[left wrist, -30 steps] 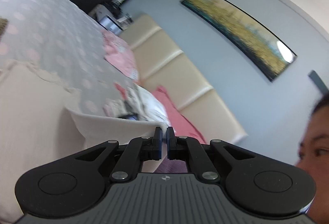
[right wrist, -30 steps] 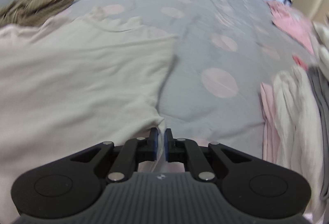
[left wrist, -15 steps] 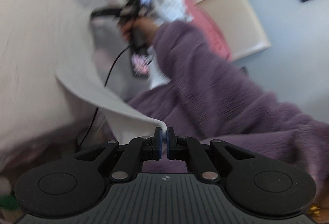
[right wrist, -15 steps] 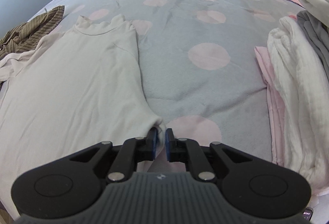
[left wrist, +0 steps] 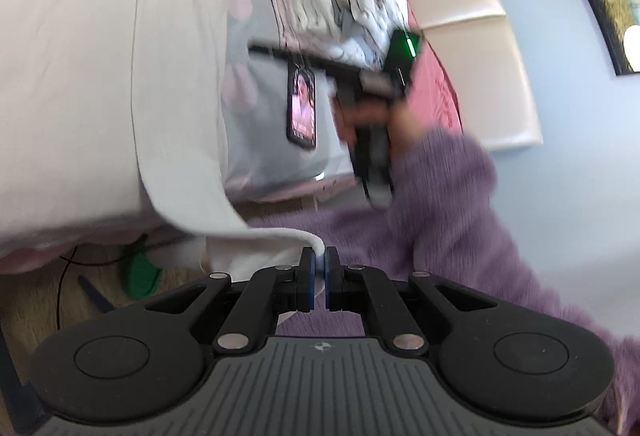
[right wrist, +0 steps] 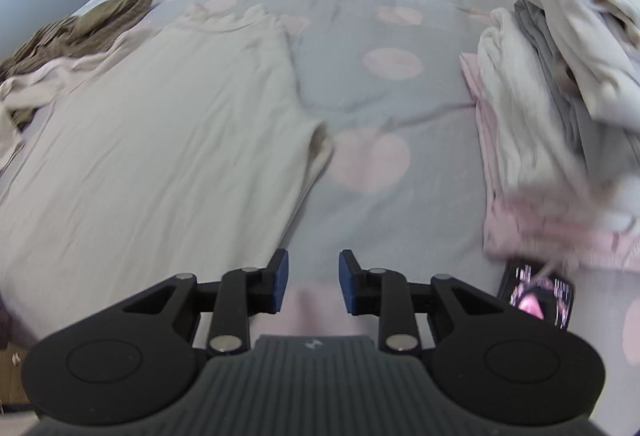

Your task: Fold clothes

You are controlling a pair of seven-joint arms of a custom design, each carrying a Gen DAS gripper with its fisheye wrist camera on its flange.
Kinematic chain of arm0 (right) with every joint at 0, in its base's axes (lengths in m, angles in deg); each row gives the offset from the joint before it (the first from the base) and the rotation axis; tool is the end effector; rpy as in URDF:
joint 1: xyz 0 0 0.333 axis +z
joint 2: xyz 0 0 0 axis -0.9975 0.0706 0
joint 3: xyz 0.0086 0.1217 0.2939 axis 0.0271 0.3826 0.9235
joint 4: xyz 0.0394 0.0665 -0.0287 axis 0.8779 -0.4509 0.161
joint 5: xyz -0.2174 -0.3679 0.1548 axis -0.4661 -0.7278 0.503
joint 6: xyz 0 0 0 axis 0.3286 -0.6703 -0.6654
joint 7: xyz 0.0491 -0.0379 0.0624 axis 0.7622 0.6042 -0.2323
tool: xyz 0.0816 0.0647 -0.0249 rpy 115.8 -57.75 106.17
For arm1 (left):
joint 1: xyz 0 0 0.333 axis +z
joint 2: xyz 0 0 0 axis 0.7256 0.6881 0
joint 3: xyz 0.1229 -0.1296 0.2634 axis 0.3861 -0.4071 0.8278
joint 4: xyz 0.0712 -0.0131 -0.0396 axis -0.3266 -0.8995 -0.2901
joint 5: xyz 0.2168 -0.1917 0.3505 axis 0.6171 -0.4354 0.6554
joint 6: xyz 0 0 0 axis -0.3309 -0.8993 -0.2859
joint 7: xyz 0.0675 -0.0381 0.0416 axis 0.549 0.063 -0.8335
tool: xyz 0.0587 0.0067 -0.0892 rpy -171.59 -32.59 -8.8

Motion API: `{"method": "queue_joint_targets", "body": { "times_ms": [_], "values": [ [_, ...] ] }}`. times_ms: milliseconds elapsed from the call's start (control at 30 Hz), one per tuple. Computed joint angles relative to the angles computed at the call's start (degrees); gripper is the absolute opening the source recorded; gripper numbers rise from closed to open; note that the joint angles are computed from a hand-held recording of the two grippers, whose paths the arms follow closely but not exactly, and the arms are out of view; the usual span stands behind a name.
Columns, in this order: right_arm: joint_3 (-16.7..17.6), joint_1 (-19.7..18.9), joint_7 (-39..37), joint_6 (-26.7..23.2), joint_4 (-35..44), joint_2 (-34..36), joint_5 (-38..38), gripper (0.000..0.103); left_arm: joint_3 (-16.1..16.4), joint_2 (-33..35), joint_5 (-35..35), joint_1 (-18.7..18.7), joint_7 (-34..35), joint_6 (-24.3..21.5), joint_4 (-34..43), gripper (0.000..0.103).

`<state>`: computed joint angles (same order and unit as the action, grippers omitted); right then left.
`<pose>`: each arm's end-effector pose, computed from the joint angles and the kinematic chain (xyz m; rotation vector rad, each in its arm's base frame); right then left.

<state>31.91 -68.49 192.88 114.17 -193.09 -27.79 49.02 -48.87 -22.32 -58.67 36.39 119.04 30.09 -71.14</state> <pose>0.5764 0.2644 0.5512 -1.9014 1.8546 -0.4655 0.6014 -0.3705 0.5863 1.2071 -1.8410 0.8834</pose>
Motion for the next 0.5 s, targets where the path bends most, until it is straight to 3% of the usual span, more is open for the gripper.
{"method": "queue_joint_targets", "body": {
  "times_ms": [300,500],
  "values": [
    [5.4,0.9,8.5,-6.3,-5.3,-7.5,-10.0,0.031,-2.7,12.0,2.4,-1.7,-6.5,10.6,11.2,0.002],
    [8.5,2.2,14.3,-8.1,-6.0,-10.2,-15.4,0.031,-5.6,18.7,6.2,-1.9,-12.8,14.4,17.5,0.002]
  ]
}}
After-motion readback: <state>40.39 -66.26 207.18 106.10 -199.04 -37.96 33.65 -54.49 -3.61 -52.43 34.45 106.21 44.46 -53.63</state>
